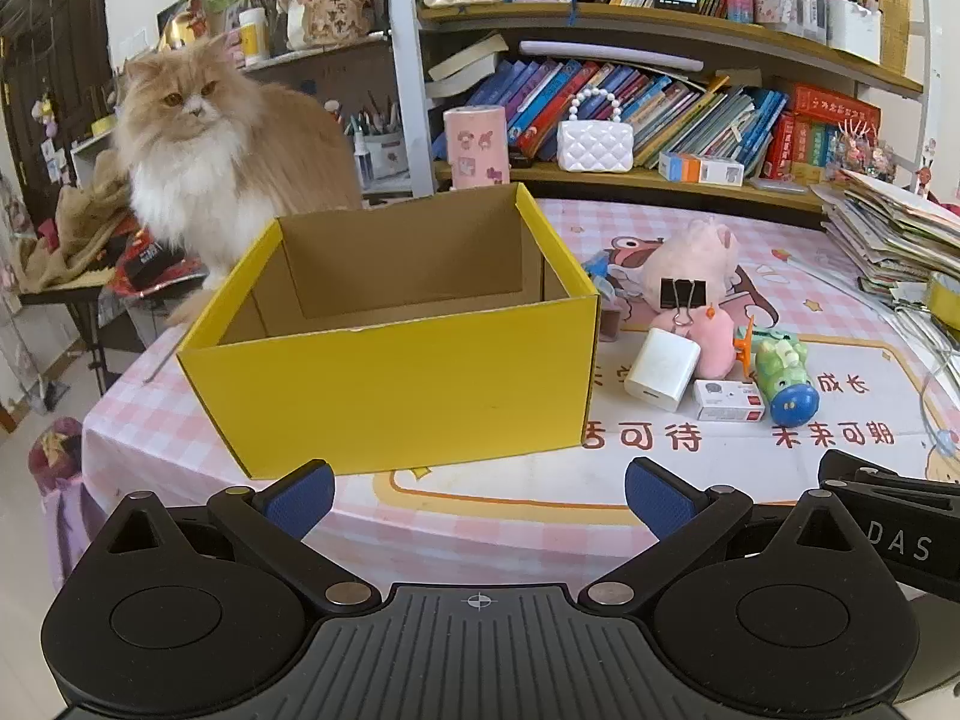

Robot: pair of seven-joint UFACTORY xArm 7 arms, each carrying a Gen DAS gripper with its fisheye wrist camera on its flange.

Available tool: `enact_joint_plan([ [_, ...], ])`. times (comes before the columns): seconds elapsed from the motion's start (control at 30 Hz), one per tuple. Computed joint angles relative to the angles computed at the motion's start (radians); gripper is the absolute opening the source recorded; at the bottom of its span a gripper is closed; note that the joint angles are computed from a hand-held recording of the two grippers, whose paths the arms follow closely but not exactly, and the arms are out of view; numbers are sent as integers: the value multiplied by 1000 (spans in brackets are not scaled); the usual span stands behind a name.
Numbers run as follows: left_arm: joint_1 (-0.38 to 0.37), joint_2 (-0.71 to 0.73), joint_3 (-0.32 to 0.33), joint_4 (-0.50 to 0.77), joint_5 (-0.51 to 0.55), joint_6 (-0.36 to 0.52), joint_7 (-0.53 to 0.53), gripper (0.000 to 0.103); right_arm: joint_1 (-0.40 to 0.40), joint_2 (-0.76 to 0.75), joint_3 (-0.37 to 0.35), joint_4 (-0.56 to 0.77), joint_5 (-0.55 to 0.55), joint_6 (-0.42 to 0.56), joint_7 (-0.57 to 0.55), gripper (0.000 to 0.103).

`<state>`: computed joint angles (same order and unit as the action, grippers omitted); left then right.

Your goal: Organize objects

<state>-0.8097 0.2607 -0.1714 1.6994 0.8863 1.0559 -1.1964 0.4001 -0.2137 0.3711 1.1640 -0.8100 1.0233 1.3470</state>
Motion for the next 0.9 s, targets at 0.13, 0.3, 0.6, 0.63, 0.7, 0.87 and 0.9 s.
enact_joint_plan([
  [0.13, -2, 32, 6, 42, -20, 10, 5, 103, -9, -2, -17, -7, 7, -37, -28, 102],
  [0.3, -9, 79, 22, 103, -69, 8, 30, 103, -30, -4, -43, -21, 37, -93, -74, 100],
  [0.6, -63, 201, 84, 271, -107, 48, 51, 103, -97, -7, -94, -57, 104, -264, -173, 89],
  [0.63, -72, 220, 93, 301, -112, 66, 54, 103, -105, -6, -99, -62, 111, -282, -184, 89],
  [0.7, -86, 260, 110, 361, -128, 93, 64, 103, -122, 0, -114, -67, 130, -326, -209, 88],
  [0.87, -101, 346, 137, 492, -204, 117, 118, 103, -160, 33, -146, -59, 179, -400, -277, 78],
  [0.9, -104, 363, 143, 518, -220, 123, 130, 103, -165, 41, -156, -57, 198, -418, -299, 76],
])
